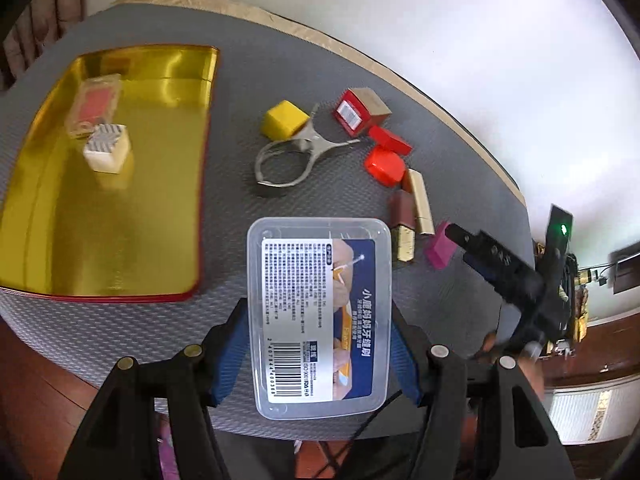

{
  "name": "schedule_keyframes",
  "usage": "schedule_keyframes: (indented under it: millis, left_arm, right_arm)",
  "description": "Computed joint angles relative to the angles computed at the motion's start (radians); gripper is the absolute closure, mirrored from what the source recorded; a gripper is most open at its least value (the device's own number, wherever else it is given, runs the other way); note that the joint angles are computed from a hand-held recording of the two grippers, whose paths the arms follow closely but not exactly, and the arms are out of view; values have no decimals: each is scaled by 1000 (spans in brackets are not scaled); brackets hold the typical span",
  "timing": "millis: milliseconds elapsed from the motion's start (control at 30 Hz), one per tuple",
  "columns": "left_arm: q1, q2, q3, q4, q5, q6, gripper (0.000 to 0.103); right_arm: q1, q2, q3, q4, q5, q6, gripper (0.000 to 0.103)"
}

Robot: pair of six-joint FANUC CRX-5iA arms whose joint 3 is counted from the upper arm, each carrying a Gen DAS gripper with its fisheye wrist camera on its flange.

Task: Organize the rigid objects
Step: 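Carry the blue-labelled box toward the tin while right gripper grasps the pink block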

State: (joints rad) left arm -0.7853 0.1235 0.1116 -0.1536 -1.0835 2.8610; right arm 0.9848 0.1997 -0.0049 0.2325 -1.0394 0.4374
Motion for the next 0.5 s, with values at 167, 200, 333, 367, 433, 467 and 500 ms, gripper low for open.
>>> schedule_keyframes:
  millis: [167, 200, 333, 367, 433, 467, 500]
  left_arm:
    - [-18, -52, -40, -43, -7, 14, 39]
    - [-21, -64, -50, -48, -6, 17, 39]
    - [-42, -104, -62, -103, -31, 61, 39]
    - [-50, -118, -64, -125, -47, 77, 39]
    - [-60, -146, -76, -153, -70, 109, 39]
    - [-63, -165, -87, -169, -81, 131, 39]
    - [-66, -184, -96, -178, -95, 143, 39]
  right_arm:
    - [17, 94, 107, 15, -108, 8, 38]
    - [23, 114, 128, 20, -132, 16, 37]
    - [53, 134, 129, 66, -156, 38, 43]
    - [60, 130, 119, 78, -158, 37, 51]
    - [71, 120, 101, 101, -169, 31, 72]
    - [64, 96, 78, 98, -158, 36, 75]
    - [58, 74, 57, 83, -137, 45, 75]
